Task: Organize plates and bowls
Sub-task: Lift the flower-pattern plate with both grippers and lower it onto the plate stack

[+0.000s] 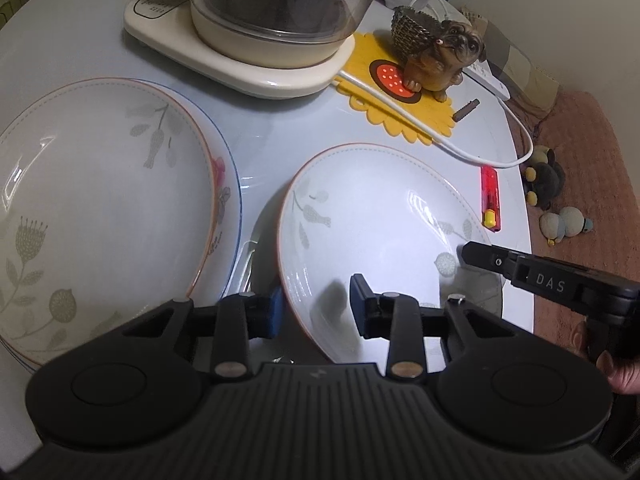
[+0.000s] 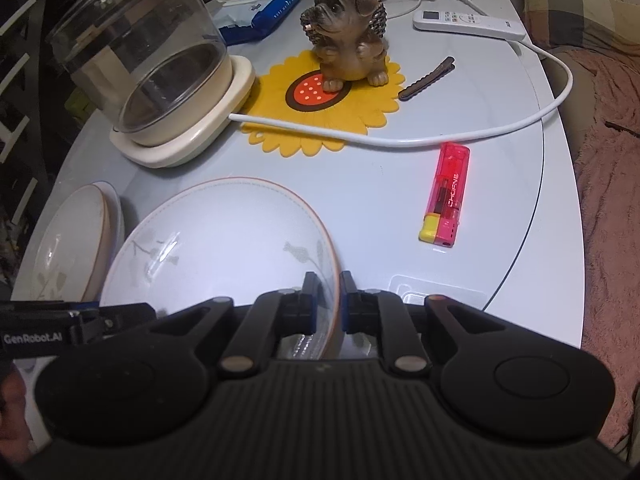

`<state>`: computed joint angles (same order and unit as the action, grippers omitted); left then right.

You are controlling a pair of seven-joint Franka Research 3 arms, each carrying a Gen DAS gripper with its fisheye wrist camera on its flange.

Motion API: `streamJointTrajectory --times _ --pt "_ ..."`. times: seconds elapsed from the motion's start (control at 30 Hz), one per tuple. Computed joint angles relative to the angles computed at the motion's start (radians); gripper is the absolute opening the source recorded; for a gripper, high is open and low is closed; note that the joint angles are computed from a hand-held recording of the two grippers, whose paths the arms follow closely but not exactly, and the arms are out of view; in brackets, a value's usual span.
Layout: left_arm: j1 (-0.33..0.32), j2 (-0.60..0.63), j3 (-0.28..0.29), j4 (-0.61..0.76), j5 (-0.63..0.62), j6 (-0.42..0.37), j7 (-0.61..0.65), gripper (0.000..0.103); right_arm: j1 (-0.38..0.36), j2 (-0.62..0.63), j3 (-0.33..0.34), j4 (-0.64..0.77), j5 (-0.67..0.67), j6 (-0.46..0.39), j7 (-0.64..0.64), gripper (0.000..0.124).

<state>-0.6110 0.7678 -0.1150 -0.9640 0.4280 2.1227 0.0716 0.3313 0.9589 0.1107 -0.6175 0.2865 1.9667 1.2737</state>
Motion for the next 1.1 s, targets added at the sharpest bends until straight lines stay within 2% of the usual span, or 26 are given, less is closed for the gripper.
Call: streamJointTrajectory --times 0.13,0.3,0.47,0.7,1.1 --pt "0.0 -0.029 0.001 -0.035 0.006 0.022 -0.018 0.039 -0.015 -0.011 0.009 -0.005 0.018 -0.024 0.003 0.013" --pt "0.007 -0.059 -0.005 -0.076 0.011 0.052 -0.043 0.039 -0.033 -0.071 0.018 -0.09 0.052 0.006 -0.018 0.012" --pt "0.021 -0.097 -0.017 -0.131 0.007 0.084 -0.057 0.038 -0.045 -0.086 0.025 -0.099 0.075 -0.019 -0.03 0.012" --pt "0.019 -0.144 -0.019 -0.174 0.032 0.081 -0.066 0.038 -0.051 -0.17 0.025 -0.22 0.101 0.022 -0.055 0.012" --pt "0.045 -0.325 -0.047 -0.361 0.095 0.145 -0.132 0.038 -0.043 -0.301 0.025 -0.344 0.146 0.081 -0.007 0.012"
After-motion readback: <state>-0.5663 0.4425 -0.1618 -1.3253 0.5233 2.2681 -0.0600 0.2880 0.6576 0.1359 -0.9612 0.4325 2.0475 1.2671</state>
